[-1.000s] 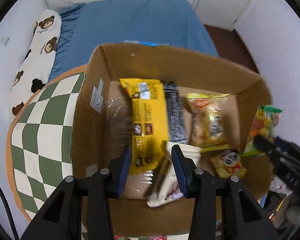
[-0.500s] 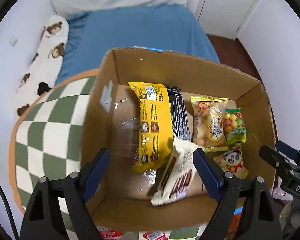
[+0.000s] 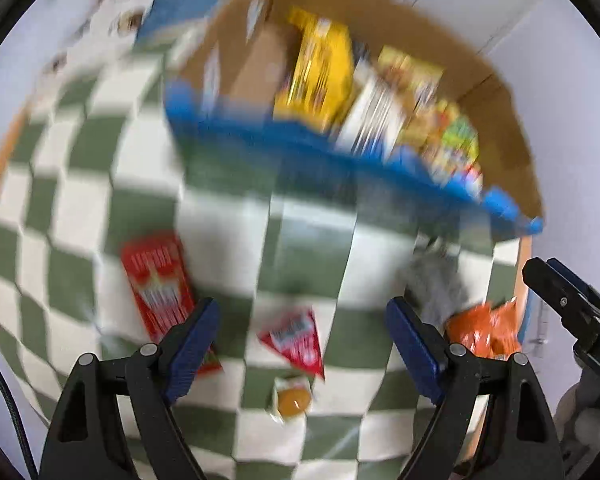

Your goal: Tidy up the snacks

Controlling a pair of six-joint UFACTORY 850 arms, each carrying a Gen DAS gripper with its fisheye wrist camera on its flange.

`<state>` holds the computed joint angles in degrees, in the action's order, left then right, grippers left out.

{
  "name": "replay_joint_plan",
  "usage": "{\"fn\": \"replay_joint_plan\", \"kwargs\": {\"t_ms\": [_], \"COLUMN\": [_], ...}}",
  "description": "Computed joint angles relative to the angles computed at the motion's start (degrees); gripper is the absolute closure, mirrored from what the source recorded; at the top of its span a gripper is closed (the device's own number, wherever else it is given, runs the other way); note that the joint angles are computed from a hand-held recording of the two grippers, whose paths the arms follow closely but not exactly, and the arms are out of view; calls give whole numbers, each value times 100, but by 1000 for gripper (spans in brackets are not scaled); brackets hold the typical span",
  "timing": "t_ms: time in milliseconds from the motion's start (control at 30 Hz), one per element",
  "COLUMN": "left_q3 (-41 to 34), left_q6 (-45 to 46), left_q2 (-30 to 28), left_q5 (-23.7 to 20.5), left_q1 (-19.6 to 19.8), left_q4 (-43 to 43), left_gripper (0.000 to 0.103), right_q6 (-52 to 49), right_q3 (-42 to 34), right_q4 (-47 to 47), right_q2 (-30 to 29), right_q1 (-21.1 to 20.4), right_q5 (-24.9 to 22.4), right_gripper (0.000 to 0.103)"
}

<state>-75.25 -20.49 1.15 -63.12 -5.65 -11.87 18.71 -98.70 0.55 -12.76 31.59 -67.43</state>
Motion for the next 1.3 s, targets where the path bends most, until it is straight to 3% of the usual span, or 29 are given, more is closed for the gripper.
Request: {"fn": "replay_joint_plan", "kwargs": {"t_ms": [200,367,433,633,700,767,867,1167,1300], "left_q3": [568,699,736,838,833,820,840,885,949], "left_q6": [121,98,85,151,191,169,96,-105,-39], "left_q2": [-126,-207,-210,-249,-324,-415,-481,-399,-178], "left_q5": [98,19,3,-75,-111,-192,-229,-128,-331], "left_q1": [26,-44,-44,-34,-35,-87,-173,-448,-378], "left_q4": [-798,-876,-905,-941,-943,-866,-750,-380,-464], "left_gripper": [18,20,20,21,26,40,51,57,57], "right_q6": [-220,-382,-298,375,457,514,636,699,795], "right_q3": [501,654,763,1198,1435,1607,1754,1932,2082], "right_q4": [5,-171,-272,290,787,1039,993,608,493], "right_q2": [-131,-410,-424,-144,11,133,231,156,328], "right_q1": [21,129,171,30,-80,-131,-110,108,272], "right_q5": [-44,-164,-174,-290,-297,-242,-108,86,213], "right_gripper": [10,12,34,38,38,38,35,38,38]}}
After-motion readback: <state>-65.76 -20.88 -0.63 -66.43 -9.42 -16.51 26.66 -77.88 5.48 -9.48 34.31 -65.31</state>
